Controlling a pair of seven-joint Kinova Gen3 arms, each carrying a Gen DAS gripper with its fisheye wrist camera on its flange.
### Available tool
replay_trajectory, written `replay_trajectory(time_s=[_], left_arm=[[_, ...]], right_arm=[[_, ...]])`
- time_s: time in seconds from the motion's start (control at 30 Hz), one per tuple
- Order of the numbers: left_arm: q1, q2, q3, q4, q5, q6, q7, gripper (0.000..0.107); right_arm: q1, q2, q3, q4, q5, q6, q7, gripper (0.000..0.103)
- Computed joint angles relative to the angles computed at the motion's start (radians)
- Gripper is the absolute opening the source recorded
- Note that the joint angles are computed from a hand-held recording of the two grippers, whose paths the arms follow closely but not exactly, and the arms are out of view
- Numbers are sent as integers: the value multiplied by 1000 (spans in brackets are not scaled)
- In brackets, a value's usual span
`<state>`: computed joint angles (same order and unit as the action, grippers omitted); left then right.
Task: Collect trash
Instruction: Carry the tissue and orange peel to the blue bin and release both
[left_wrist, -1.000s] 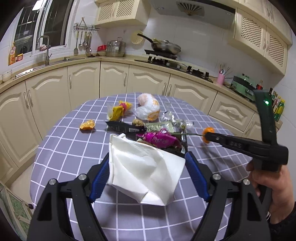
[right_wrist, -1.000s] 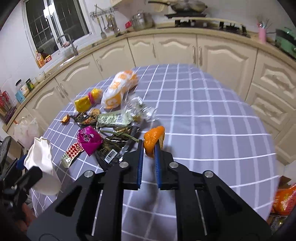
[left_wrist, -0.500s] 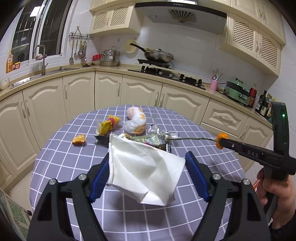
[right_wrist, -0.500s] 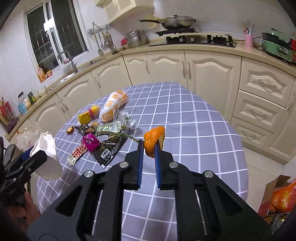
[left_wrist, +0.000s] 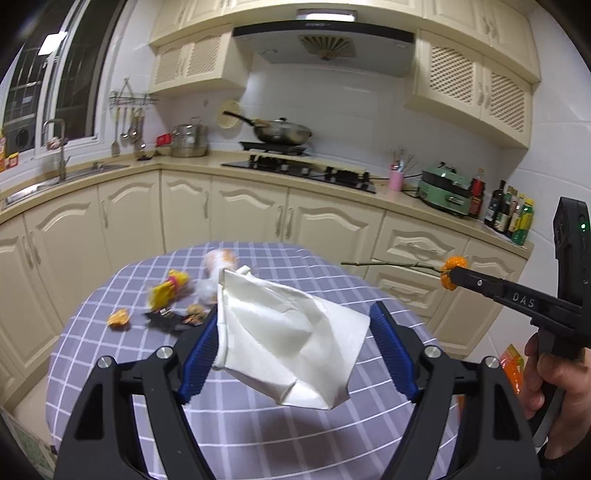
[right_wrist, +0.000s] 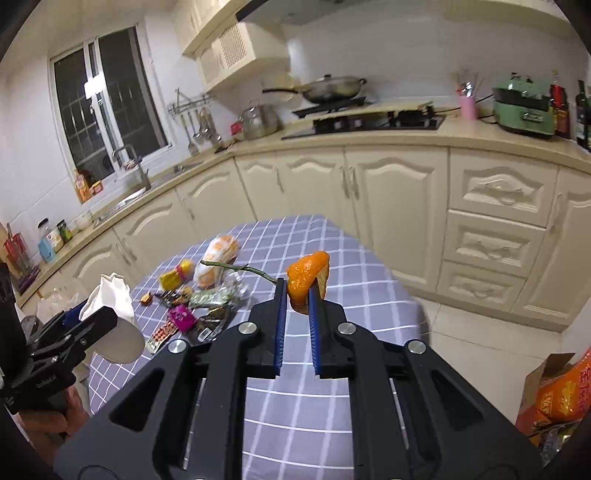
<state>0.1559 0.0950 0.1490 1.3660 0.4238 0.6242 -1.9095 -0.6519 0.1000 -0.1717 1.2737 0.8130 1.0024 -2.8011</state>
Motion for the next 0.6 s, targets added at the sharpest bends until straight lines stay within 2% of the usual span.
replay_trajectory(time_s=[0.17, 0.37, 0.47, 0.6], left_arm=[[49, 22, 36, -44, -10, 0, 2, 77], [135, 70, 83, -106, -37, 13, -2, 77], [193, 107, 105, -142, -73, 34, -1, 77], [297, 175, 129, -189, -142, 69, 15, 77]], right_arm=[[23, -87, -21, 84, 56, 30, -74, 12], [104, -219, -93, 220, 107, 133, -183, 12], [157, -302, -116, 307, 82, 184, -227, 12], [230, -420, -112, 446, -11, 220, -288, 12]])
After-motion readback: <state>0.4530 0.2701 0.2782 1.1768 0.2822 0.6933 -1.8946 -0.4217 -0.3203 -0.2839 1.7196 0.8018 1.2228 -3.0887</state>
